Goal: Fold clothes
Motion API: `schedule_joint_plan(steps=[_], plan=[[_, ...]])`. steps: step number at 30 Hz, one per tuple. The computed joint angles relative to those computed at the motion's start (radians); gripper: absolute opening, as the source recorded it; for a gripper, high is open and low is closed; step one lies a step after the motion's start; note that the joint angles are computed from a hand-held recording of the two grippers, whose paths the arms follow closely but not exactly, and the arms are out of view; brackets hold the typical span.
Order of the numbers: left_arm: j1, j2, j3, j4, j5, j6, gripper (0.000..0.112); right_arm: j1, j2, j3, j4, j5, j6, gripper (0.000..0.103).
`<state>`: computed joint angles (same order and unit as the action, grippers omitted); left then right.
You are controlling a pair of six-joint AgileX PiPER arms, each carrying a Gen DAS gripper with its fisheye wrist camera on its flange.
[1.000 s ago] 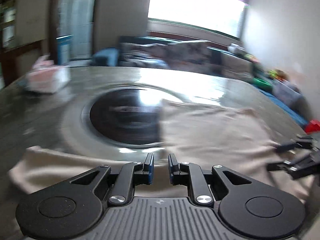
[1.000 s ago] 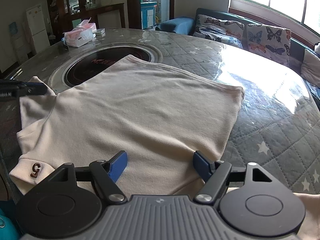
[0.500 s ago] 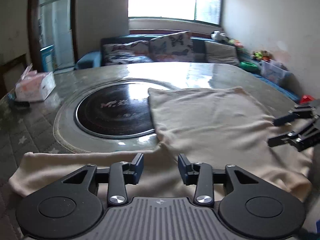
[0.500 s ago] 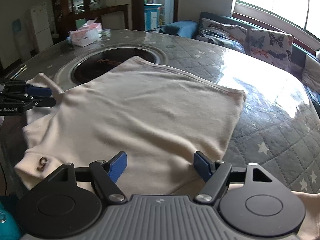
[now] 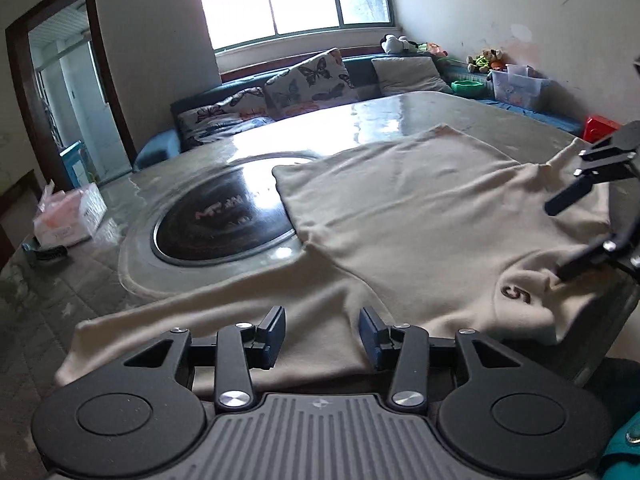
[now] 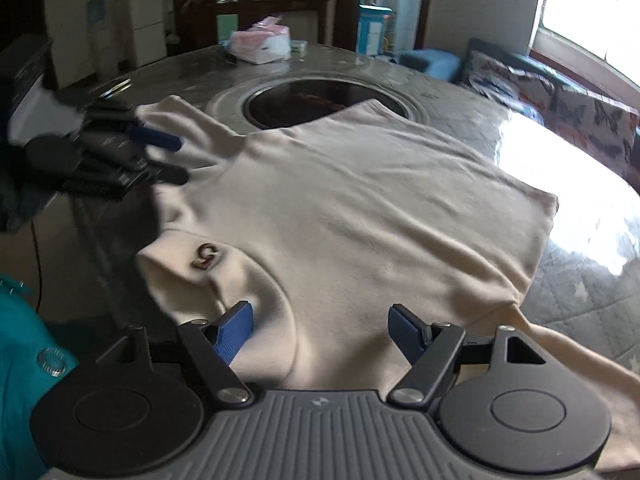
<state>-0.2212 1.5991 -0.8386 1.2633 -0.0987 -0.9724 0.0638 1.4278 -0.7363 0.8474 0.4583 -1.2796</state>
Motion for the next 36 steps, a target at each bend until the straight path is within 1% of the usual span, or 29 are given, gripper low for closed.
schedule_joint_plan(steps=[4,6,8,13,16,18,20,22,24,29,33,35,36], plan=[[-0.017,-0.015,-0.020,-0.008,-0.024,-0.015,0.043,-0.038,-0.064,0.021,0.040,0.024,-0.017,0.077],[-0.035,0.001,-0.044,0.055,-0.045,-0.100,0.043,-0.059,-0.079,0.029,0.053,0.028,-0.012,0.077],[-0.058,0.026,-0.069,0.090,-0.063,-0.153,0.043,-0.074,-0.089,0.042,0.036,0.013,0.018,0.077],[-0.117,0.079,-0.108,0.117,-0.107,-0.164,0.043,-0.144,-0.126,0.083,0.038,0.010,0.044,0.077],[-0.146,0.106,-0.138,0.149,-0.134,-0.188,0.043,-0.182,-0.148,0.097,0.038,-0.017,0.067,0.077],[-0.171,0.120,-0.154,0.145,-0.142,-0.182,0.045,-0.186,-0.141,0.113,-0.004,-0.058,0.110,0.077],[-0.192,0.135,-0.170,0.149,-0.154,-0.179,0.045,-0.198,-0.137,0.127,-0.021,-0.057,0.117,0.077],[-0.206,0.149,-0.184,0.189,-0.171,-0.202,0.045,-0.213,-0.135,0.141,-0.033,-0.054,0.120,0.077],[-0.220,0.163,-0.199,0.244,-0.178,-0.242,0.045,-0.261,-0.160,0.148,0.012,-0.020,0.070,0.077],[-0.256,0.197,-0.236,0.305,-0.190,-0.288,0.045,-0.391,-0.191,0.146,0.084,-0.004,0.014,0.077],[-0.282,0.215,-0.257,0.340,-0.206,-0.313,0.045,-0.478,-0.145,0.127,0.135,-0.067,-0.023,0.075],[-0.294,0.224,-0.262,0.364,-0.211,-0.327,0.045,-0.523,-0.097,0.110,0.186,-0.115,-0.050,0.073],[-0.298,0.228,-0.263,0.380,-0.213,-0.337,0.045,-0.552,-0.067,0.097,0.219,-0.135,-0.067,0.070]])
